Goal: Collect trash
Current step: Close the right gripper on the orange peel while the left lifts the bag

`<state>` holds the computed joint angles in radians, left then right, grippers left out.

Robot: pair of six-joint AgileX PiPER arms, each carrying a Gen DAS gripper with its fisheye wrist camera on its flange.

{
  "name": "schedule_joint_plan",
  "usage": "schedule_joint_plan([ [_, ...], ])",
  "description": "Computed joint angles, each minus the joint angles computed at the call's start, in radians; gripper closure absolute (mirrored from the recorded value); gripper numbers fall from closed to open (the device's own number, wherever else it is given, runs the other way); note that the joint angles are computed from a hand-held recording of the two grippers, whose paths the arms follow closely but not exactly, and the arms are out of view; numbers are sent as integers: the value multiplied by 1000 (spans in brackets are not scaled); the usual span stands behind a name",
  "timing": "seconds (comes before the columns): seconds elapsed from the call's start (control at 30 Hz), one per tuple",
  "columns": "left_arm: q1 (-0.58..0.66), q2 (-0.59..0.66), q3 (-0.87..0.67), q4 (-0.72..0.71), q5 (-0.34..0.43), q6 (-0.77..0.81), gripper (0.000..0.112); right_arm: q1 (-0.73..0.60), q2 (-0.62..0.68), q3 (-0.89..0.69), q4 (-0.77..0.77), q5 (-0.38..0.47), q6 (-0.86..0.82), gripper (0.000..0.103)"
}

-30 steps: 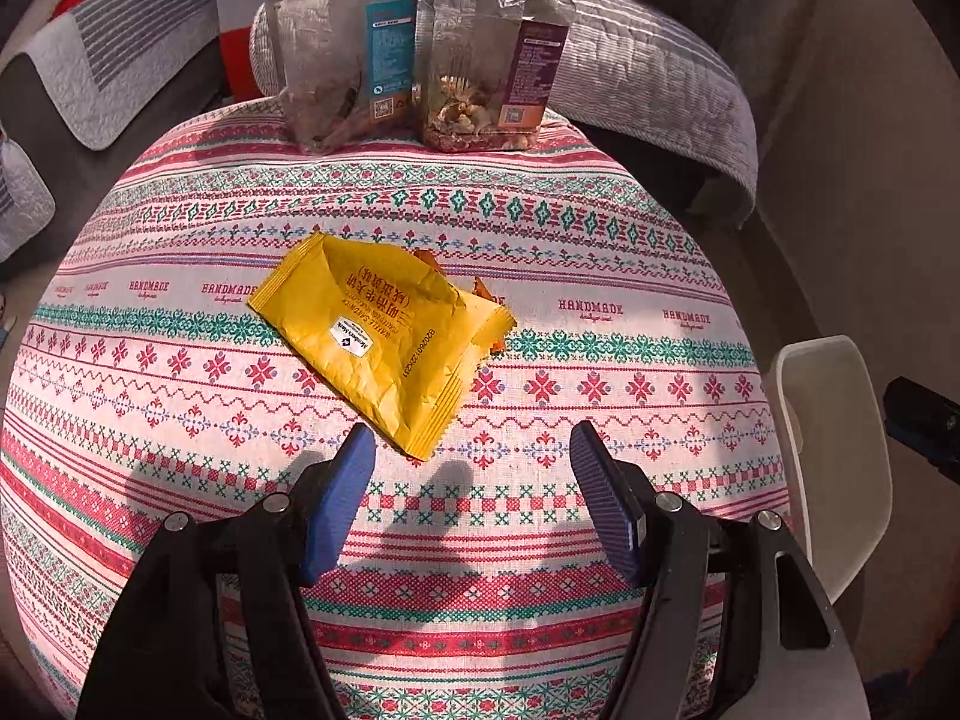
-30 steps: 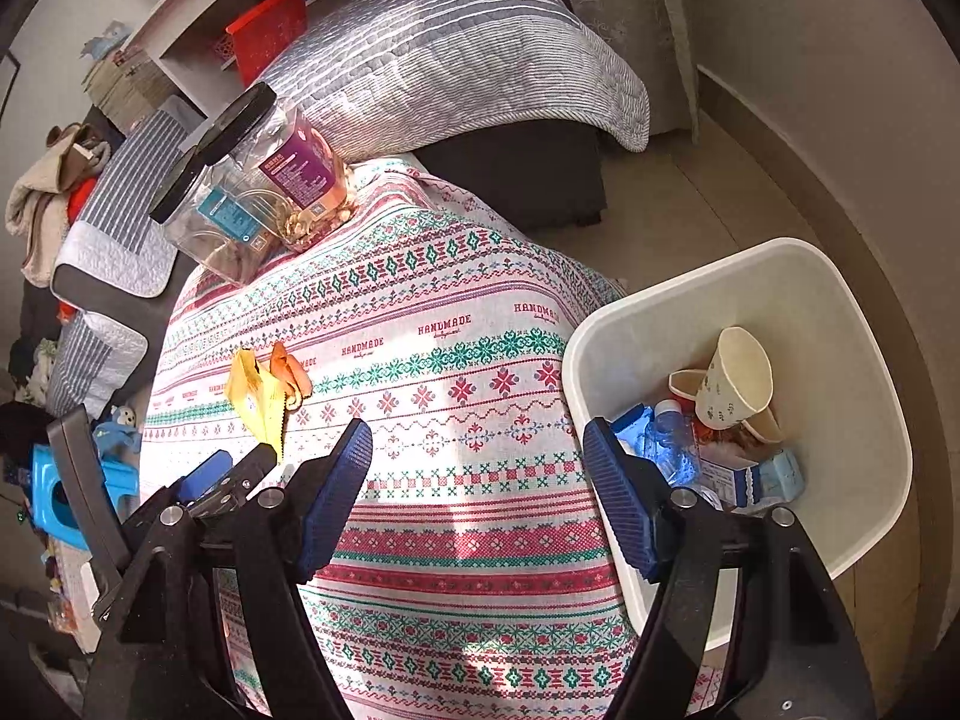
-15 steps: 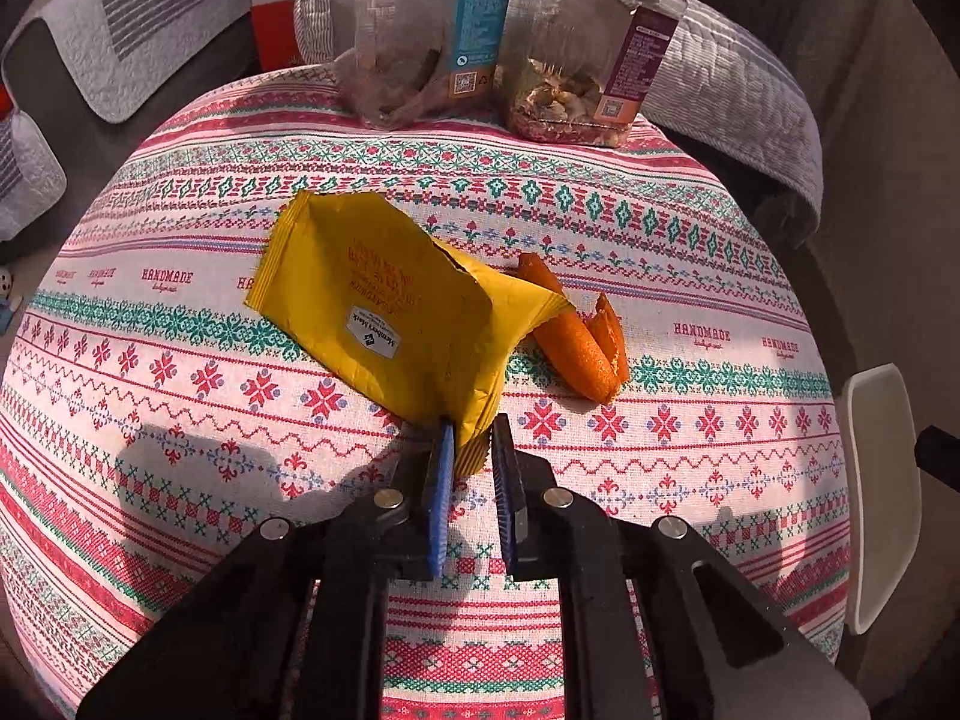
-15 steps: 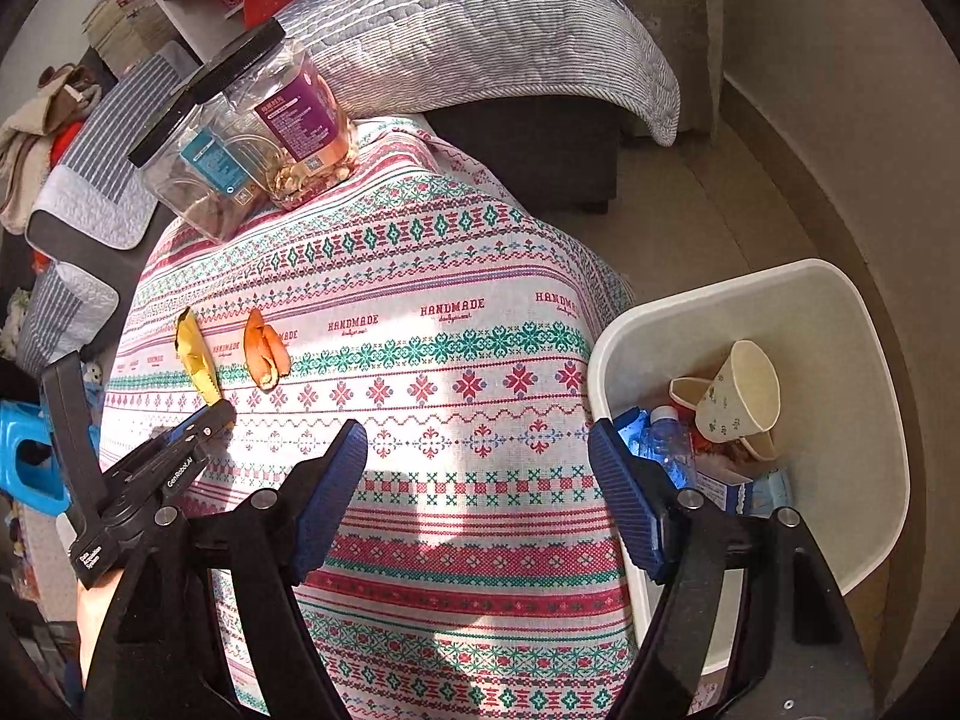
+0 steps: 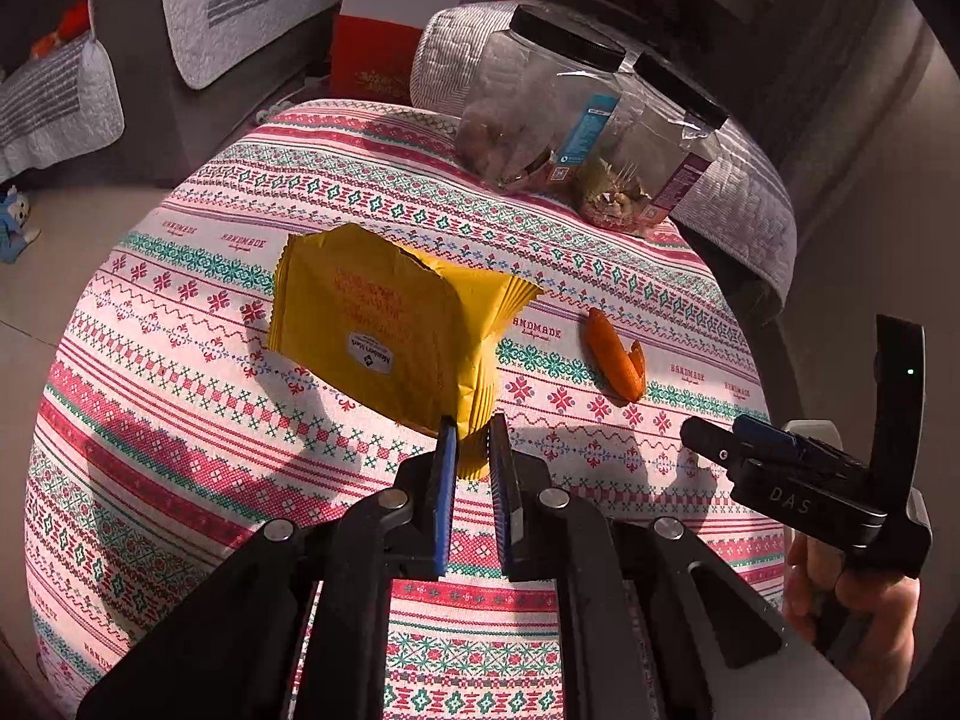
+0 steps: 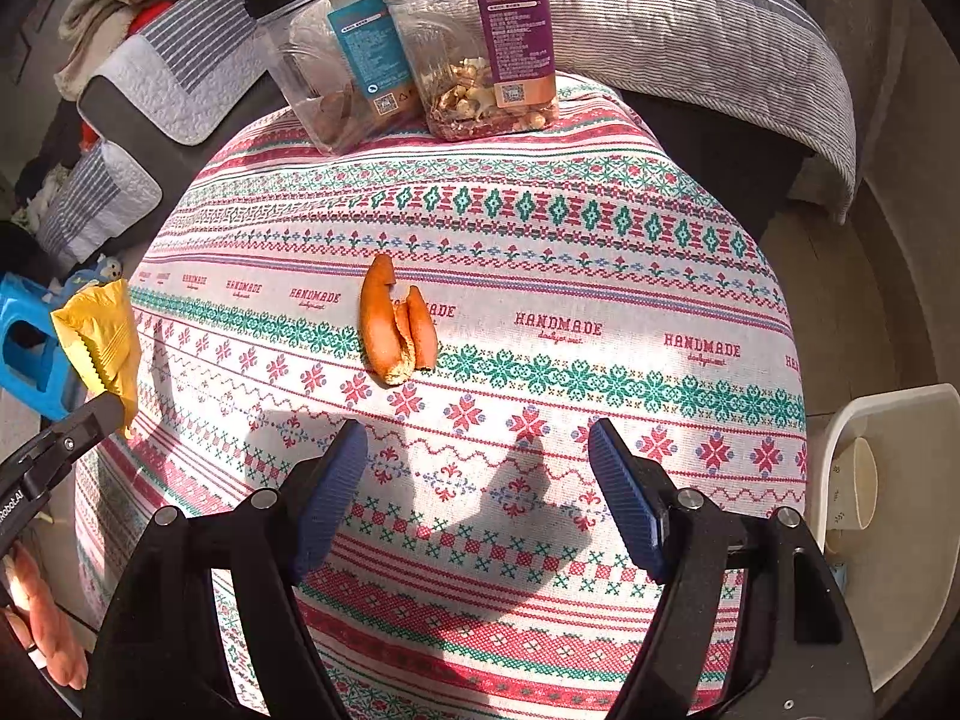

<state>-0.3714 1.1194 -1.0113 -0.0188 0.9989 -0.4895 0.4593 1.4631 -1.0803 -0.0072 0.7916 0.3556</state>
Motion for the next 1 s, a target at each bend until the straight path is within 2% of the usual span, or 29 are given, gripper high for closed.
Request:
schedule_joint_plan([
  [0.1, 53, -40, -4, -50, 47, 54, 101, 83, 45, -11, -96, -59, 71, 23],
  [0.2, 95, -67, -6, -76, 78, 90, 101, 139, 92, -27, -196, -93, 141, 23],
  [0.37, 152, -72, 4, -138, 87, 143, 101, 165, 149, -61, -281, -120, 209, 23],
  [0.43, 138, -69, -1, -142, 87, 138, 101, 169, 180, -85, -301, -118, 223, 28],
  [0.47, 127, -68, -6, -138, 87, 132, 101, 165, 201, -105, -292, -110, 213, 34],
  [0.53, 106, -69, -18, -127, 87, 119, 101, 159, 226, -123, -281, -95, 200, 53],
  [0.6, 90, -68, -29, -121, 86, 110, 101, 163, 229, -125, -320, -95, 234, 80],
  [0.7, 83, -67, -42, -124, 89, 106, 101, 149, 199, -113, -267, -118, 216, 83],
  [1.0, 99, -80, -91, -145, 116, 103, 101, 188, 110, -114, -221, -100, 203, 85],
])
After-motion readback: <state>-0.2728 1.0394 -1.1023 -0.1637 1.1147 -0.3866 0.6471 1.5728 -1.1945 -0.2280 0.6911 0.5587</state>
